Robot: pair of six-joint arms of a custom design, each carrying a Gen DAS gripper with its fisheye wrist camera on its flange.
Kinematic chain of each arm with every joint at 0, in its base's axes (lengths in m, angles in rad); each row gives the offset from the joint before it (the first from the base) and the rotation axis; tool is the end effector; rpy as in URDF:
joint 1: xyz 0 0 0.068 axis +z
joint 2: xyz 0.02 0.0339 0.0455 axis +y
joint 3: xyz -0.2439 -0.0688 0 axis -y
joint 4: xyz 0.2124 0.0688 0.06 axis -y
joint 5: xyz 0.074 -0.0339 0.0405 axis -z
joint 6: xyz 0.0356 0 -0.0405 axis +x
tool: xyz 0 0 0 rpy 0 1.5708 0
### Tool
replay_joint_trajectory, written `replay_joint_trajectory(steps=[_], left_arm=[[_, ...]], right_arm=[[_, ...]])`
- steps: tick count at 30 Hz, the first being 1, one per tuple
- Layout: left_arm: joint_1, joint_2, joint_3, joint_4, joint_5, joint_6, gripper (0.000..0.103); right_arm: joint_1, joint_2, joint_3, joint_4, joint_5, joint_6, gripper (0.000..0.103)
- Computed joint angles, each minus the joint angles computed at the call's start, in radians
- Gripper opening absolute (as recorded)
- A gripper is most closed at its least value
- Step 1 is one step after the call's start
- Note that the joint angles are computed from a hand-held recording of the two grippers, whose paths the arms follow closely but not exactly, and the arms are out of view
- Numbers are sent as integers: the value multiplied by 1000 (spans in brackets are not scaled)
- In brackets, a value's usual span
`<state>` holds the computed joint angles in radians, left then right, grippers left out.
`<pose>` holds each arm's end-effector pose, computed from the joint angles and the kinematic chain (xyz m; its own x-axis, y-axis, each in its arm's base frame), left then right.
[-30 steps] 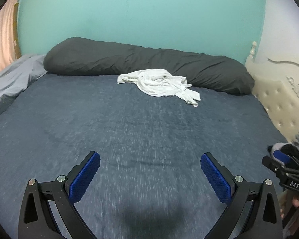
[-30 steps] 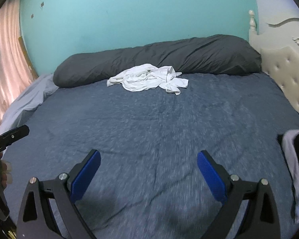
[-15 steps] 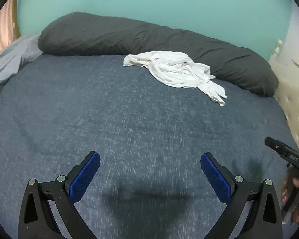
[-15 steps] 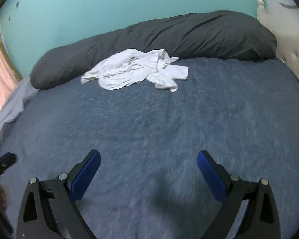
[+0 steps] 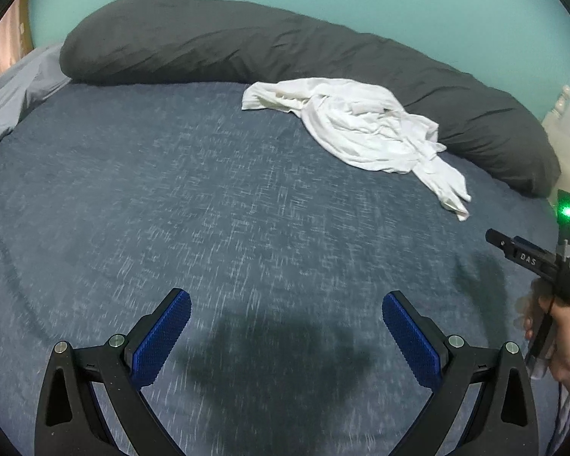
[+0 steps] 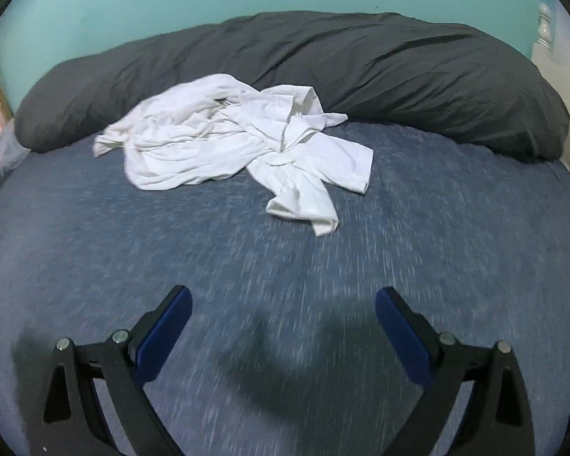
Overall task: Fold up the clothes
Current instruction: 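Move the right tool to the white shirt and close on its hem, then drag the gripped white shirt across the bed with the right tool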
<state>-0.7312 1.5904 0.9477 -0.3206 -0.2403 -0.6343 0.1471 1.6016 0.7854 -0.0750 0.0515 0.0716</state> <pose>0.2236 -0.1892 0.1889 -0.8167 -0.0406 -0.5756 0.0788 0.9803 -0.1809 0.2828 0.0400 0.1584 -0.7756 -0.0427 -0.6297 -0.0590 0.9982 0.0050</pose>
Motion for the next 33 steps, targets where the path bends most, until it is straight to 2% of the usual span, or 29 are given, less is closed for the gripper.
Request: replay_joint_trajectory(steps=[8, 12, 14, 17, 19, 20, 21, 23, 25, 26, 33], left_arm=[[85, 152, 47, 86, 59, 41, 103], [114, 225, 88, 109, 78, 49, 103], [122, 251, 105, 118, 83, 53, 103], [132, 282, 125, 130, 89, 63, 103], [135, 288, 124, 141, 94, 64, 103], [136, 287, 121, 145, 95, 64, 103], [136, 280, 110, 151, 96, 61, 103], [134, 260, 80, 162, 96, 57, 103], [128, 243, 56, 164, 93, 55, 103], [124, 232, 44, 163, 90, 51, 103], [61, 92, -62, 137, 59, 10, 103]], right_arm=[[17, 287, 219, 48, 34, -56, 97], [22, 399, 315, 54, 52, -49, 91], [18, 450, 362, 52, 55, -47, 83], [17, 517, 432, 36, 89, -44, 66], [11, 552, 469, 22, 86, -39, 59], [9, 566, 482, 17, 86, -41, 48], [9, 574, 486, 22, 87, -53, 41], [9, 558, 457, 56, 79, -81, 16], [3, 505, 391, 114, 32, -87, 7], [5, 476, 360, 133, 16, -91, 5], [46, 189, 91, 200, -82, -63, 3]])
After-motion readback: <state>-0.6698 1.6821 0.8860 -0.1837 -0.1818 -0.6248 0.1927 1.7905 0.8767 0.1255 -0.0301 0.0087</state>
